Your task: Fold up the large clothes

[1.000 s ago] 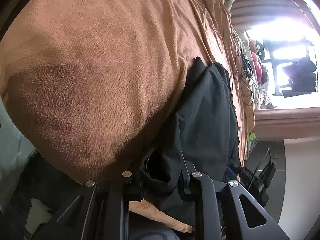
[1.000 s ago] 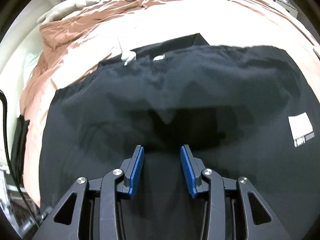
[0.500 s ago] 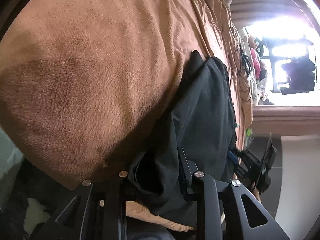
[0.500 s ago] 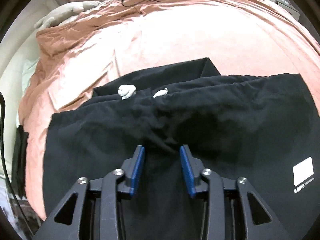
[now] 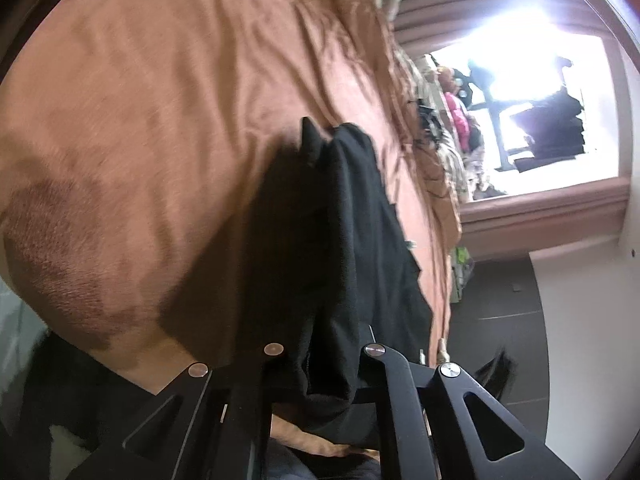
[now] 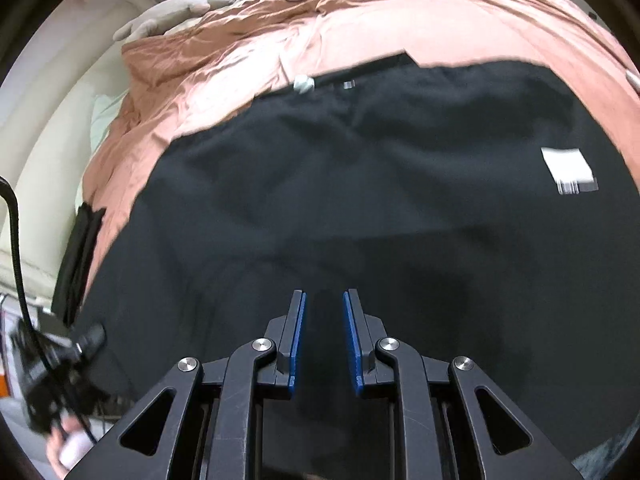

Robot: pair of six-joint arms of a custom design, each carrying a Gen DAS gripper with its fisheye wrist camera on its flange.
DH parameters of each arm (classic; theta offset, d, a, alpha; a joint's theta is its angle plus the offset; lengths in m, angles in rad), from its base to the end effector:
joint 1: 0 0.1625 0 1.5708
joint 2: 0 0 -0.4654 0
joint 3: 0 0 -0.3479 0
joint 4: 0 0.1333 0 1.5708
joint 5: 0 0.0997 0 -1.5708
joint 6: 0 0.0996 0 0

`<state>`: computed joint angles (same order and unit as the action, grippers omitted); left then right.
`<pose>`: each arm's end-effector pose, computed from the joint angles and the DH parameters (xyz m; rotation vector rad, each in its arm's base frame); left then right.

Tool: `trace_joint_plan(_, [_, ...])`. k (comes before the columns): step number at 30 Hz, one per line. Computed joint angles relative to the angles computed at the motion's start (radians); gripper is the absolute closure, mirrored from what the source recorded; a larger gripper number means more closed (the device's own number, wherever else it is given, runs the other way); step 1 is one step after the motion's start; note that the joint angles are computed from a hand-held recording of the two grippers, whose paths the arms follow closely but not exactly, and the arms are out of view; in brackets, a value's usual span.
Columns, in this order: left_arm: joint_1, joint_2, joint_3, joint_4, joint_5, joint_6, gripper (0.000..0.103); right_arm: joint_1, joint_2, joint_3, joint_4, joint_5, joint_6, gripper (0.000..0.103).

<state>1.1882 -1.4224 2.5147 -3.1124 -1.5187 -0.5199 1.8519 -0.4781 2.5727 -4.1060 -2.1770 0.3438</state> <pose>-0.0067 -0.3875 0.2677 0.2180 -2.9167 0.6347 0.1746 -0.3288 0.0439 -0.2620 -2.5784 0.7995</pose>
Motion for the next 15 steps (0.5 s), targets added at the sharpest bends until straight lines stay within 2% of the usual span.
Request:
trace_joint_plan(8, [-0.084,-0.019,0.01,-0.02,0.031,-0.002,0.094,0.019,0.148,0.112,-0.224,0.026,0.033,0.083])
trace_joint_plan(15, [-0.126,-0.027,0.03,-0.044,0.049,-0.014,0.094,0.039,0.219,0.118,-0.244,0.004,0.032,0.083])
